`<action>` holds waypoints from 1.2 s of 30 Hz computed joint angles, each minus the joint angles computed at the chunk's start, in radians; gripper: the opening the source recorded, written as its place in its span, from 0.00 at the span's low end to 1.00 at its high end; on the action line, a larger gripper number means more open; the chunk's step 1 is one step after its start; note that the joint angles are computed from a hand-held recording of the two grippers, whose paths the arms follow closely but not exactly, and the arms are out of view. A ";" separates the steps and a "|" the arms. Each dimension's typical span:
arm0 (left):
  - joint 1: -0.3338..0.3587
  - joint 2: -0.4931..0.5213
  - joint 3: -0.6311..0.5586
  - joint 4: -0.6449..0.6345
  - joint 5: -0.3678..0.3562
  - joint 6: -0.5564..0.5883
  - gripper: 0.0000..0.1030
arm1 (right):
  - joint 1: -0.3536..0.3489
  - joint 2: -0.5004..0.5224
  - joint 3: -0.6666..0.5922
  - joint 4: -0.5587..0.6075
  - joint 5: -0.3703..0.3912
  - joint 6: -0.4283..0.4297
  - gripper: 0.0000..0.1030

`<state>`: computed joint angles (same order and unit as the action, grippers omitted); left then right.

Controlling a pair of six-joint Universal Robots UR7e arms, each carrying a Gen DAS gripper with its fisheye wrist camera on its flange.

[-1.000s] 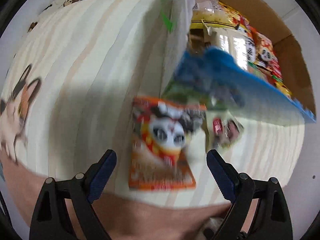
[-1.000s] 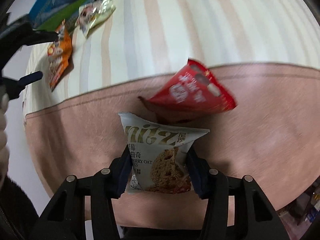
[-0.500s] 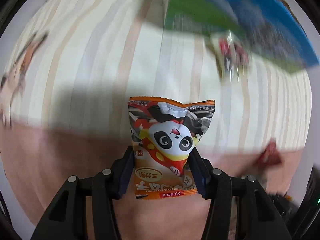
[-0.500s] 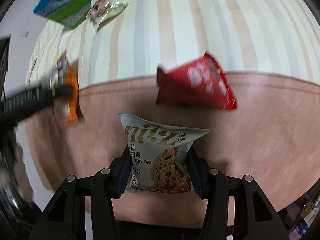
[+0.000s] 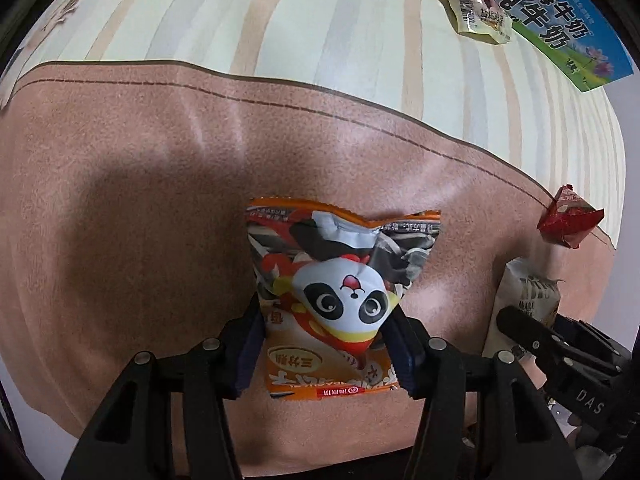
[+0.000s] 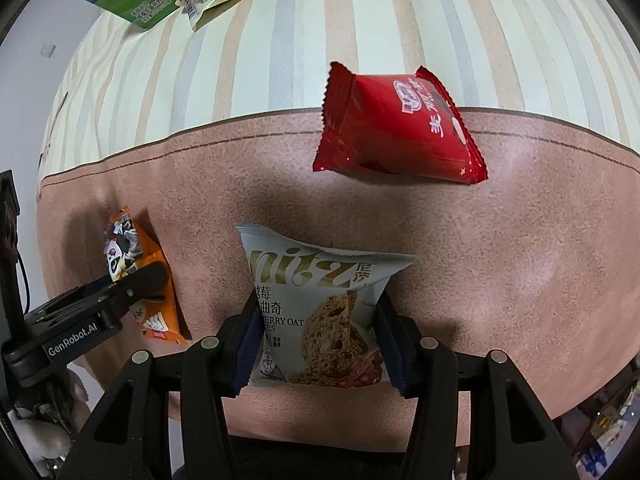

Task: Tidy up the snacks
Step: 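Carry both packets into the box and open both tools to release them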

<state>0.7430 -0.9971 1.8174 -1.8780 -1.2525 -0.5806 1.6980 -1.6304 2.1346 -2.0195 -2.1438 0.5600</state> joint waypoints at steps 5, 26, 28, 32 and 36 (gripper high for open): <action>0.012 0.024 -0.041 0.023 0.013 0.022 0.55 | -0.019 0.024 -0.006 -0.025 -0.002 -0.013 0.54; -0.050 0.051 0.008 -0.054 0.028 -0.025 0.50 | 0.003 0.076 -0.005 -0.057 -0.062 -0.037 0.51; -0.050 0.041 0.007 -0.044 0.013 -0.036 0.48 | 0.001 0.053 0.008 -0.075 -0.047 -0.041 0.50; -0.063 0.021 0.007 -0.029 0.000 -0.052 0.44 | 0.005 0.018 0.020 -0.084 -0.018 -0.051 0.49; -0.084 0.007 -0.006 -0.027 -0.012 -0.052 0.44 | 0.020 -0.017 0.022 -0.089 0.024 -0.058 0.49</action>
